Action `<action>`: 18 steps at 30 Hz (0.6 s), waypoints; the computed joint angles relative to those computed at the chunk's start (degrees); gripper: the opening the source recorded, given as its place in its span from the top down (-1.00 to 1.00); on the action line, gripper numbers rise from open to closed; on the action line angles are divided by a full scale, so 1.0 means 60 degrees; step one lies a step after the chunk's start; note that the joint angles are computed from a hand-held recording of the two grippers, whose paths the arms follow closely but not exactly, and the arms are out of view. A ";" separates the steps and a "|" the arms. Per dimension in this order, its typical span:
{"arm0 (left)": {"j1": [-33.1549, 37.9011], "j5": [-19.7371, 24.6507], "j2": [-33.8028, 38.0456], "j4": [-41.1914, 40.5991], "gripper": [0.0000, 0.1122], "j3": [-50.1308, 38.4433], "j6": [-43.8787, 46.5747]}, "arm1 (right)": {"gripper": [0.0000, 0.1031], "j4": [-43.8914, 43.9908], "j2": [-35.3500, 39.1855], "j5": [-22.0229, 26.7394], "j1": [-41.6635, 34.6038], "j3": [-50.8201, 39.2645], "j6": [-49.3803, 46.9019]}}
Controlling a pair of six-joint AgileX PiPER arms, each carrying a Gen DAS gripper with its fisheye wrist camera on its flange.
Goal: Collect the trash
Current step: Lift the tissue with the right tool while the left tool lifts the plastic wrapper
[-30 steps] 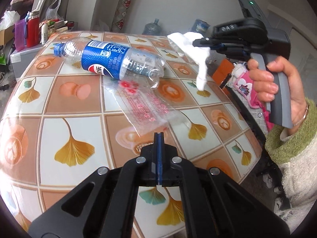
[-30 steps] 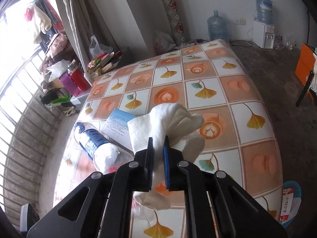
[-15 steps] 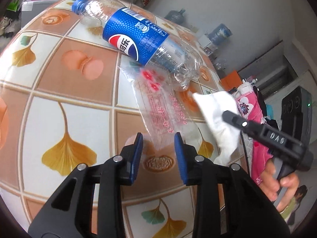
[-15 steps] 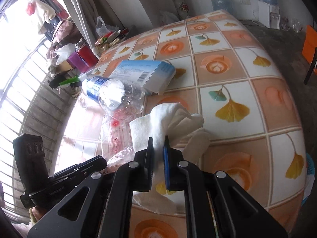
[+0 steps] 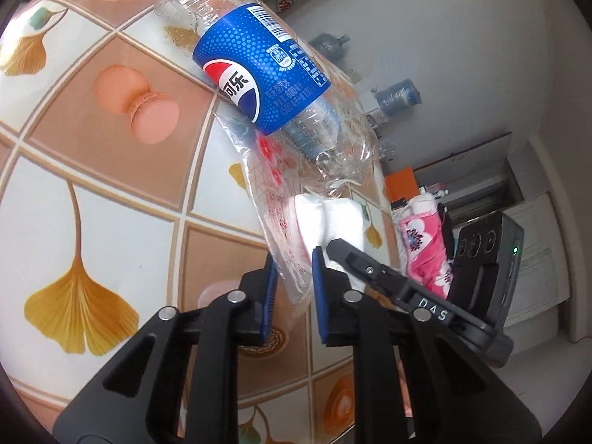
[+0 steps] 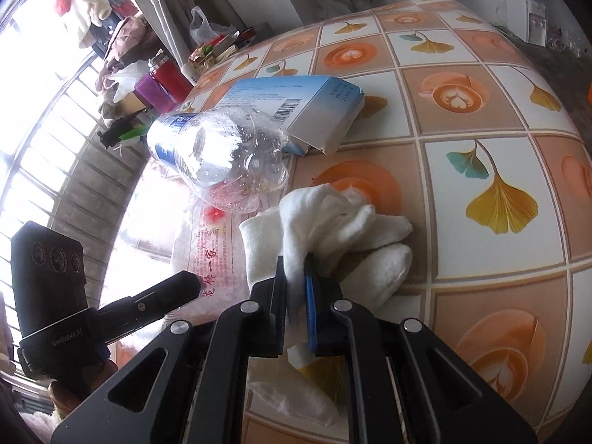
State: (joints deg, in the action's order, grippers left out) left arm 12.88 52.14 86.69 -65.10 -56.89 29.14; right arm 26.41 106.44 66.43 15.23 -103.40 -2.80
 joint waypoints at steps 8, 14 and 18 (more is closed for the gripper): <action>-0.0807 -0.0708 -0.0175 0.1450 0.99 -0.0220 -0.1209 | 0.82 0.0321 -0.0152 0.0081 -0.0215 0.0251 -0.0148; -0.1107 -0.0116 -0.0726 0.2786 0.99 -0.0402 -0.1936 | 0.82 -0.0016 -0.0862 0.0172 -0.0193 0.0776 -0.0210; -0.1174 0.0388 -0.1302 0.3310 0.99 -0.0074 -0.1943 | 0.82 -0.0101 -0.1457 0.0132 -0.0020 0.1250 -0.0465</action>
